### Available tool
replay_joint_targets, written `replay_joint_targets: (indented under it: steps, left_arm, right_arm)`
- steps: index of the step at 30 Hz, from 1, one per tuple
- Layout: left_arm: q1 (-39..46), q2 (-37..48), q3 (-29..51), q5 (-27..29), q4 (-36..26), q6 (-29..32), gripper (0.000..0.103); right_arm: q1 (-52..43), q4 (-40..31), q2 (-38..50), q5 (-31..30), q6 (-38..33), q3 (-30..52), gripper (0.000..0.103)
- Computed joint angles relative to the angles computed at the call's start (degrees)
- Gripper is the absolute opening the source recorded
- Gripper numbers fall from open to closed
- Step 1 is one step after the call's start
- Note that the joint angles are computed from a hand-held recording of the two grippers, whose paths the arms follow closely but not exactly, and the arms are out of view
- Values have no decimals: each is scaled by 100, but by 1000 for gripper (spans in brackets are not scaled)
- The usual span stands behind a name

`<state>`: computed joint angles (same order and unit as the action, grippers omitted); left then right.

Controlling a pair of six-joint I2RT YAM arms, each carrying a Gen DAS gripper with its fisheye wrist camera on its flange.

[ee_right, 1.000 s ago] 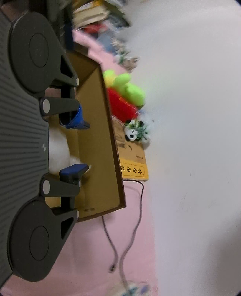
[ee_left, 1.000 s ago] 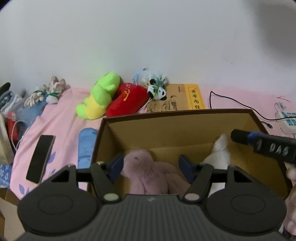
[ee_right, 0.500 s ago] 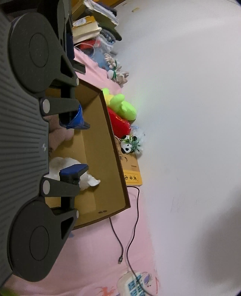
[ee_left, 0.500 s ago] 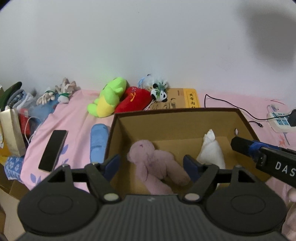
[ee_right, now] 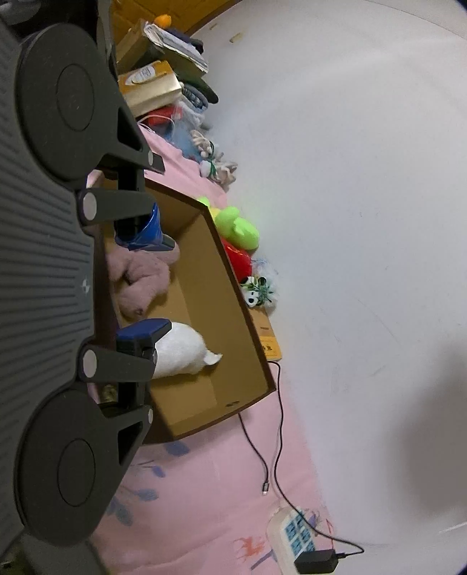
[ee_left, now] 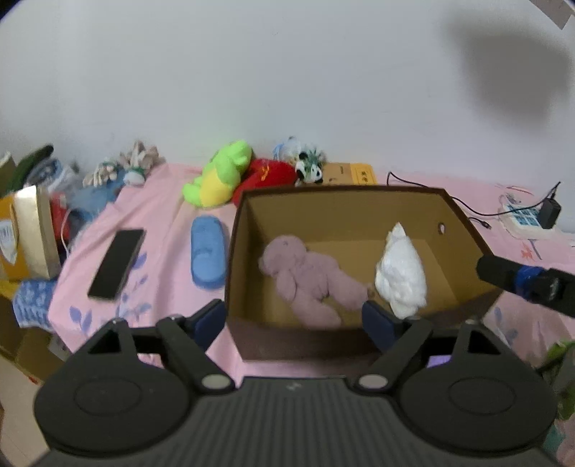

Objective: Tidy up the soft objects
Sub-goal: 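Move the left gripper to the yellow towel plush while right approaches the lime mesh sponge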

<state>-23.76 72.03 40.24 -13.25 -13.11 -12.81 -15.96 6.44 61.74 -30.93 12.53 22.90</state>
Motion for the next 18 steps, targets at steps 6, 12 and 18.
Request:
replay_joint_targets:
  steps: [6,12,18]
  left_arm:
    - [107,-654,-674,252,-83,-46,93]
    - [344,-1243,-1179,742,-174,15,94]
    - [458,-1634,-1601,1073,-318,201,95]
  right_arm:
    - [-119,-639,-847,-65,-304,-353,25]
    - [-319,-1365,-1668,-97,-513,-662,25]
    - [-680,-2127,-2307,-219,-751,-897,25]
